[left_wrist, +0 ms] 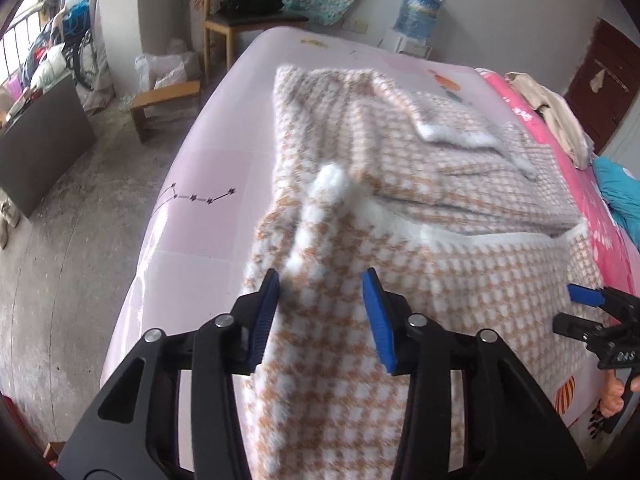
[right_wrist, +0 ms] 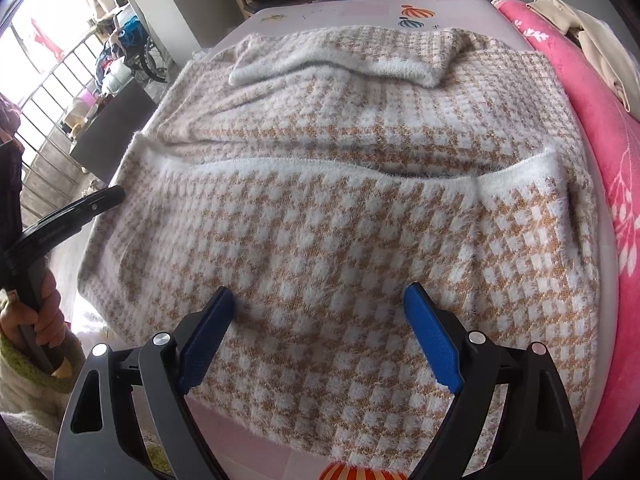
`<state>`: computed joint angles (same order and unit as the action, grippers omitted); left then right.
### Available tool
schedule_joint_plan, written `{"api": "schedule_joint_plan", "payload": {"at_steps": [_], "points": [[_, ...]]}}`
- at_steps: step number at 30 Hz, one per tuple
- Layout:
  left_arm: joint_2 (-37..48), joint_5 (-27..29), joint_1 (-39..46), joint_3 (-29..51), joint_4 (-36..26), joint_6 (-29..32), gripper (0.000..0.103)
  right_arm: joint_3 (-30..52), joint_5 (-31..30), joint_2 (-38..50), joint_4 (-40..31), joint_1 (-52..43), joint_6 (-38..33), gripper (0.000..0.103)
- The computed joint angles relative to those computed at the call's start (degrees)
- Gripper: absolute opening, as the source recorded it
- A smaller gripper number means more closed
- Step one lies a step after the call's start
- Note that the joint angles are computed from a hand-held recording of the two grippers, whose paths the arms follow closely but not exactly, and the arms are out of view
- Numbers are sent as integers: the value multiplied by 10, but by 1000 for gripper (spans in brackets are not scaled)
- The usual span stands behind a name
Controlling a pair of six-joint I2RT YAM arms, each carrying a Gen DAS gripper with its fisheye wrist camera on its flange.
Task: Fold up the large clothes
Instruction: 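Grasp the white-trimmed coat edge with the left tool and hold it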
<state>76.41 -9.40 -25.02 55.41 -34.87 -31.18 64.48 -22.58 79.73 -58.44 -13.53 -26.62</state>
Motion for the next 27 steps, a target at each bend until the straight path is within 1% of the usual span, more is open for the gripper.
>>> {"api": "schedule_joint_plan", "payload": {"at_steps": [1, 4, 8, 9, 11, 12, 15, 19, 20, 23, 25, 27], "points": [[4, 16, 12, -3, 5, 1, 35, 2, 1, 2, -1, 1, 0, 85], [-4, 66, 39, -18, 29, 6, 34, 4, 3, 3, 0, 4, 2, 85], [-24, 137, 59, -39, 64, 31, 34, 3, 5, 4, 0, 6, 1, 85], [-19, 141, 57, -36, 63, 35, 34, 3, 6, 3, 0, 6, 1, 85], [9, 126, 57, -15, 43, 41, 34, 2, 6, 3, 1, 7, 1, 85], [22, 128, 62, -8, 40, 42, 34, 2, 6, 2, 1, 6, 1, 85], [36, 130, 66, 9, 35, 42, 34, -2, 5, 0, 4, 8, 4, 85], [45, 138, 52, 27, 20, 67, 34, -2, 1, 3, 5, 2, -3, 85], [45, 125, 43, 31, 14, 77, 34, -3, 0, 4, 6, 1, -4, 85], [69, 22, -7, 59, -38, 91, 39, -2, -6, 8, 4, -8, -13, 85], [71, -4, -20, 61, -47, 83, 40, 0, -6, 11, 1, -9, -14, 85], [74, -16, -26, 63, -51, 70, 40, 3, -5, 12, 0, -10, -17, 85]]}}
